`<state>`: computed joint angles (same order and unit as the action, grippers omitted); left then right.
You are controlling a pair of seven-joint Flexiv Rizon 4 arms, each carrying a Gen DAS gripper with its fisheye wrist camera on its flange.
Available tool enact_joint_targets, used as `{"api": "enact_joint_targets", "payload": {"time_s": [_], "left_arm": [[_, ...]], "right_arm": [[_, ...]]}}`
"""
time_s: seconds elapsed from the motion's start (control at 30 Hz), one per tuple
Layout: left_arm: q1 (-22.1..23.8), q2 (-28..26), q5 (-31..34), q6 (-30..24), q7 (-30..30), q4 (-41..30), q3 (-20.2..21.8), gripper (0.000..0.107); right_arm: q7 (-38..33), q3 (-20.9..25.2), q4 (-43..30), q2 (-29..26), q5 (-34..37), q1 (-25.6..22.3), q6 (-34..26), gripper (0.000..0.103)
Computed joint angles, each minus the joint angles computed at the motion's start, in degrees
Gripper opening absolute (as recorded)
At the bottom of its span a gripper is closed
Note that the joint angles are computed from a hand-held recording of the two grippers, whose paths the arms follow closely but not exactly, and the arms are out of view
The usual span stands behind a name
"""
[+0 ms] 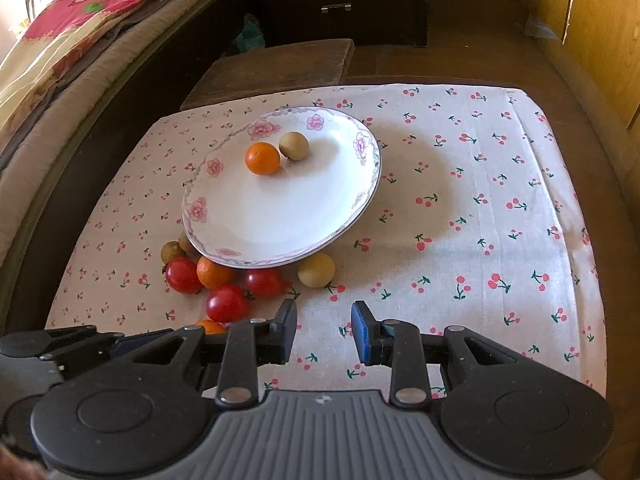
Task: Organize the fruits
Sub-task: 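Grasp another orange with the left tool while the right tool approaches a brown fruit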
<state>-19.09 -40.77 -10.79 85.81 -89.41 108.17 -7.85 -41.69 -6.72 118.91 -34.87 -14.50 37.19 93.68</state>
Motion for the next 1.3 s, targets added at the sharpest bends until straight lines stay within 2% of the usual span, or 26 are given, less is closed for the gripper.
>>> {"api": "enact_joint_targets", "payload": {"time_s": [0.17, 0.3, 0.37, 0.43, 0.87, 1.1, 1.3], "left_arm": [[-2.28, -1.14, 0.24, -1.33, -1.91, -2.18, 2.60, 0.057], [-3.93, -1.95, 0.82, -3.19, -3.93, -3.76, 4.66, 0.053], [-4.53, -2.14, 1.44, -3.84, -4.85, -4.21, 5.54, 0.045], [-4.48, -2.07, 1.96, -3.77, -5.39, -4.14, 5.66, 0.043], [-0.53, -1.30, 1.57, -2.80, -3.19, -2.55, 0.98, 0.041], [0.36, -1.35, 0.40, -2.73, -1.92, -2.09, -0.12, 0.041], [0.15, -1.43, 0.03, -2.88, -1.65, -2.20, 0.05, 0.041]], "right_arm": [[-0.79, 1.52, -0.96, -0.55, -0.41, -1.56, -1.09, 0.031], [-0.58, 2.66, -1.58, -0.96, -0.27, -3.12, -1.71, 0.031], [-0.70, 3.02, -1.91, -1.20, -0.40, -3.60, -1.72, 0.031], [-0.93, 3.59, -2.44, -1.56, -0.52, -4.12, -1.75, 0.031], [-2.67, 6.80, -8.02, -5.77, -1.19, -6.75, -3.69, 0.031], [-2.41, 4.75, -9.69, -7.68, -1.85, -5.13, -4.12, 0.031], [-1.73, 1.09, -9.65, -8.18, -2.65, -1.97, -3.46, 0.031]]}}
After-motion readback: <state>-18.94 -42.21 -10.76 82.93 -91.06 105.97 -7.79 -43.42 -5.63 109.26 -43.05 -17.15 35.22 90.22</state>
